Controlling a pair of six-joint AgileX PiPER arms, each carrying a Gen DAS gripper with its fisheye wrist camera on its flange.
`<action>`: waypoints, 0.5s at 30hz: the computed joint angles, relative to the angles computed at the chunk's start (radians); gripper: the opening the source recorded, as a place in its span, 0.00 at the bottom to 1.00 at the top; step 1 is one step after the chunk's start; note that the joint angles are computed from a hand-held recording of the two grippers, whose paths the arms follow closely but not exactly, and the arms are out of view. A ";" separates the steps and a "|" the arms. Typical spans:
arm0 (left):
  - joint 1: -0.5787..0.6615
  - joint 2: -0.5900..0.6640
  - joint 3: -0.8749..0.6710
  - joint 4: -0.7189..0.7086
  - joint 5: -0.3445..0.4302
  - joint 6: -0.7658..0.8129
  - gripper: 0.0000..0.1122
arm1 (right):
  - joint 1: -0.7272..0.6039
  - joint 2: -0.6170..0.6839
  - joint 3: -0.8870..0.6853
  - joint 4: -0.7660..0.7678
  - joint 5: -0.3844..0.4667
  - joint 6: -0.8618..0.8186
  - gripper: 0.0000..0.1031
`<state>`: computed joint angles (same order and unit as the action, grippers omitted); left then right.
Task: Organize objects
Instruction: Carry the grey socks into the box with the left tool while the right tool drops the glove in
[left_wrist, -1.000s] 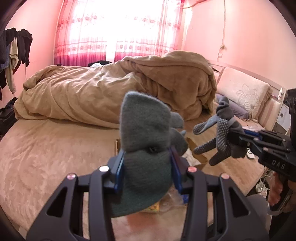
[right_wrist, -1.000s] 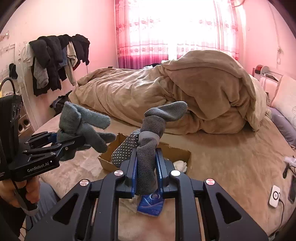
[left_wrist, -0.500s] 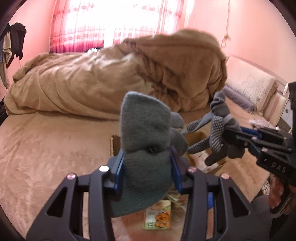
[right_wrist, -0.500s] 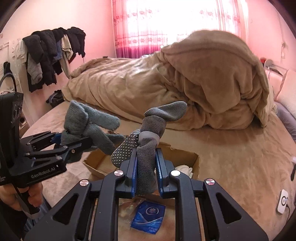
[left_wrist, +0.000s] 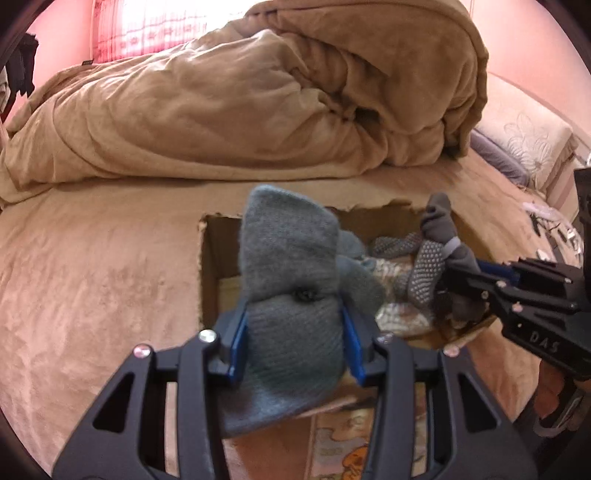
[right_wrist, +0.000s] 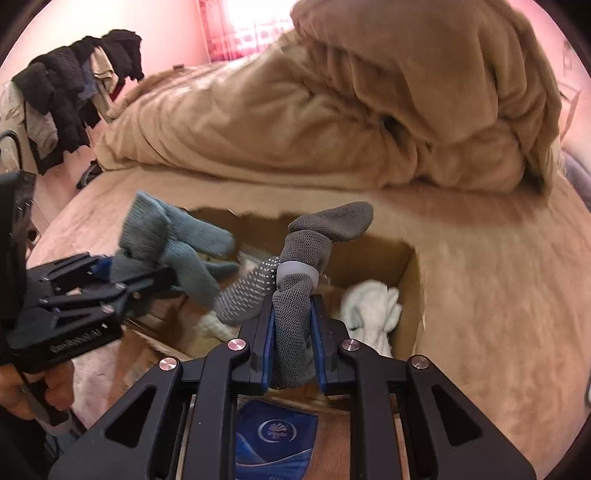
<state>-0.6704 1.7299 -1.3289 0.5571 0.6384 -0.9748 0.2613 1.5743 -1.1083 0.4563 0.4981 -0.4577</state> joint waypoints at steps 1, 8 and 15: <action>0.000 0.004 -0.005 -0.004 0.002 0.008 0.40 | -0.002 0.011 0.000 0.002 -0.001 -0.001 0.18; -0.030 0.043 -0.048 0.004 0.057 0.037 0.50 | 0.003 0.040 0.009 -0.035 -0.018 0.032 0.19; -0.067 -0.018 -0.035 0.074 0.123 -0.063 0.70 | 0.003 -0.012 0.028 -0.037 -0.010 0.031 0.56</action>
